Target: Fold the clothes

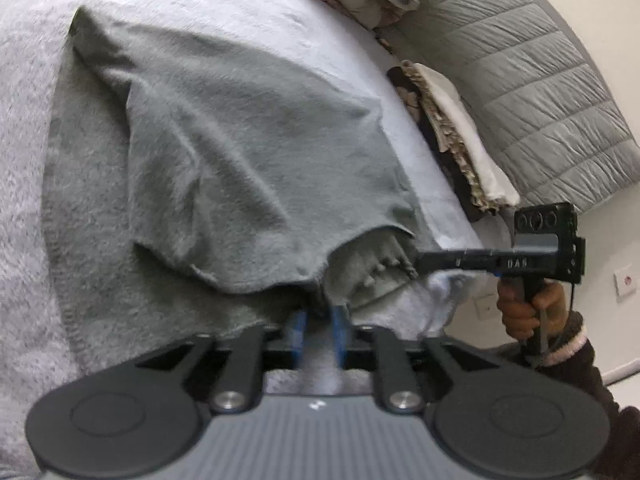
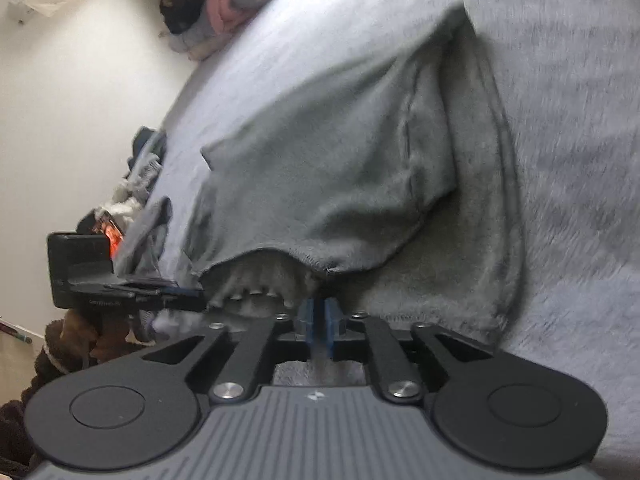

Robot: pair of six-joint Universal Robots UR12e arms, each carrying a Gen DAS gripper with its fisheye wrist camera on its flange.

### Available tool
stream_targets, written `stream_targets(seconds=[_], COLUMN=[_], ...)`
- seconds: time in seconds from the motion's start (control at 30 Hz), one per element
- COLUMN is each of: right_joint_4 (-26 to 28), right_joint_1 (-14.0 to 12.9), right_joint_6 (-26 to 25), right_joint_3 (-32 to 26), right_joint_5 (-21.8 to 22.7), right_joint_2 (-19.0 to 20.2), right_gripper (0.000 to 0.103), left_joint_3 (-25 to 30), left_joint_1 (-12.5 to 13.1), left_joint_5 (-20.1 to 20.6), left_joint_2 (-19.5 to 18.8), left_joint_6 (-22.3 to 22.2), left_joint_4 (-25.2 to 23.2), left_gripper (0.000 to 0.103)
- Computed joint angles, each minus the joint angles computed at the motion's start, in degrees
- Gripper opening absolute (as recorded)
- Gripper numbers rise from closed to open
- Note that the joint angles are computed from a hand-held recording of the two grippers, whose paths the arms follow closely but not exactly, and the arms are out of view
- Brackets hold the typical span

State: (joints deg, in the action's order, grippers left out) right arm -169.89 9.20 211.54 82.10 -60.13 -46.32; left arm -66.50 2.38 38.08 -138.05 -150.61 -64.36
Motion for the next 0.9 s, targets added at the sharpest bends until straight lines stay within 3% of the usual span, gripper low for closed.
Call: stream_targets(seconds=[0.03, 0.07, 0.2, 0.3, 0.4, 0.53, 0.6, 0.67, 0.7, 0.8, 0.9], right_joint_4=[-1.9, -3.8, -10.0, -10.6, -9.2, -7.3, -6.5, -5.3, -4.7, -1.9, -1.1], right_joint_1=[-0.1, -0.2, -0.3, 0.3, 0.6, 1.2, 1.6, 2.1, 2.4, 2.9, 3.3], right_joint_6=[0.7, 1.4, 5.4, 6.3, 6.0, 4.0, 2.3, -0.4, -1.8, -4.9, -7.1], right_joint_3=[0.6, 1.2, 3.0, 3.0, 2.6, 1.2, 0.4, -0.4, -0.7, -1.7, -1.9], right_joint_5=[-0.9, -1.8, -7.8, -13.8, -17.9, -20.4, -21.8, -23.6, -24.3, -26.3, -28.1], right_joint_2=[-0.3, -0.5, -1.0, -0.9, -0.8, 0.0, 0.4, 0.8, 0.9, 1.0, 0.9], right_gripper=[0.029, 0.031, 0.032, 0.032, 0.032, 0.032, 0.032, 0.024, 0.012, 0.006, 0.007], left_joint_3=[-0.3, -1.0, -3.6, -5.8, -6.8, -5.8, -5.6, -5.5, -5.5, -5.5, -5.9], left_joint_1=[0.2, 0.5, 1.3, 1.1, 0.6, 0.0, -0.2, -0.3, -0.3, -0.9, -1.3], left_joint_5=[-0.4, -0.8, 0.5, 6.7, 12.8, 15.8, 16.8, 16.8, 17.1, 20.5, 21.7], left_joint_2=[0.2, 0.6, 1.5, 2.0, 1.9, 1.0, 0.7, 0.5, 0.6, 0.8, 1.1], left_joint_6=[0.3, -0.3, -7.5, -13.8, -16.7, -17.1, -16.9, -16.0, -15.7, -14.7, -12.0], left_joint_4=[0.5, 2.8, 15.1, 27.6, 34.4, 34.4, 34.8, 34.8, 34.7, 34.0, 34.8], left_gripper=[0.043, 0.045, 0.045, 0.045, 0.045, 0.043, 0.037, 0.010, 0.004, 0.003, 0.004])
